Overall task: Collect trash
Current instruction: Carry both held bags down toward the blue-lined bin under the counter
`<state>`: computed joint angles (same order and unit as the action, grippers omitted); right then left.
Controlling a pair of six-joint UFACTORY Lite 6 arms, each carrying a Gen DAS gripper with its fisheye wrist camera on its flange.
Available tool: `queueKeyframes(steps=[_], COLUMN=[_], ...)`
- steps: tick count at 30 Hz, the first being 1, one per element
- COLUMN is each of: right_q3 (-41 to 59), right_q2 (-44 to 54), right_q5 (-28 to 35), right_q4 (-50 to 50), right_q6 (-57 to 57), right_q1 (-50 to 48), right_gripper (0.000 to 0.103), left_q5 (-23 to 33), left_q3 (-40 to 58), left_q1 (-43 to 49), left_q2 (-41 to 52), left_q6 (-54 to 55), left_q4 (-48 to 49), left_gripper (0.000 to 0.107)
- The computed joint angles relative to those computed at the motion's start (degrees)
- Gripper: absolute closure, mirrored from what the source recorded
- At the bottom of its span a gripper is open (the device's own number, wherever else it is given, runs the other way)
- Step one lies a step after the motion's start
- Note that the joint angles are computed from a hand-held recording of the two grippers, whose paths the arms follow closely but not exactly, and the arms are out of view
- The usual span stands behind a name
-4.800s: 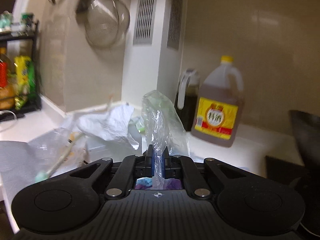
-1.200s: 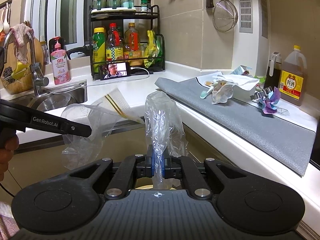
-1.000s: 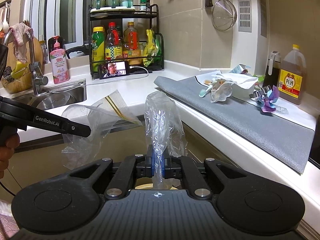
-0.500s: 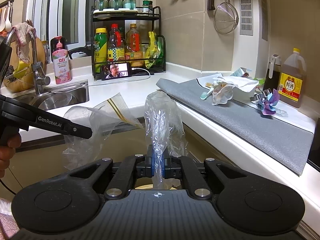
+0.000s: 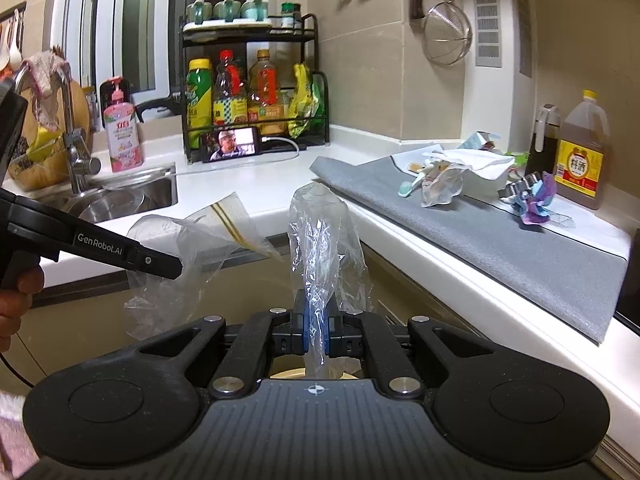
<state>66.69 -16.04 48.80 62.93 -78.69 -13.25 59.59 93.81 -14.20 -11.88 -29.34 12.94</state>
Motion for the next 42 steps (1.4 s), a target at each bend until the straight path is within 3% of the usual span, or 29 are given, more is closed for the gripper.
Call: queueKeyframes(steps=[6, 11, 23, 32, 42], right_q3=[-3.35, -5.45, -5.94, -4.01, 4.22], right_q2=[-1.94, -3.43, -6.69, -6.71, 4.93], right_q5=[8.50, 11.79, 11.29, 7.70, 3.69], right_q4=[4.53, 5.62, 4.47, -2.47, -8.47], right_q6=[-5.06, -7.21, -0.85, 6.08, 7.05], right_q1=[-12.20, -19.49, -20.70, -13.49, -0.32], right_gripper=[0.096, 0.096, 0.096, 0.096, 0.096], left_q5=[2.83, 5.60, 10.91, 2.50, -2.42], left_q3=[7.87, 16.23, 31.62, 19.02, 2.72], left_q1=[0.21, 0.15, 2.45, 6.18, 4.69], left_q2=[5.88, 12.37, 24.50, 18.34, 10.21], left_q6=[3.35, 6.04, 16.31, 18.68, 12.50], left_q4=[-2.00, -3.51, -9.43, -13.43, -10.17], left_gripper=[0.096, 0.096, 0.096, 0.096, 0.096])
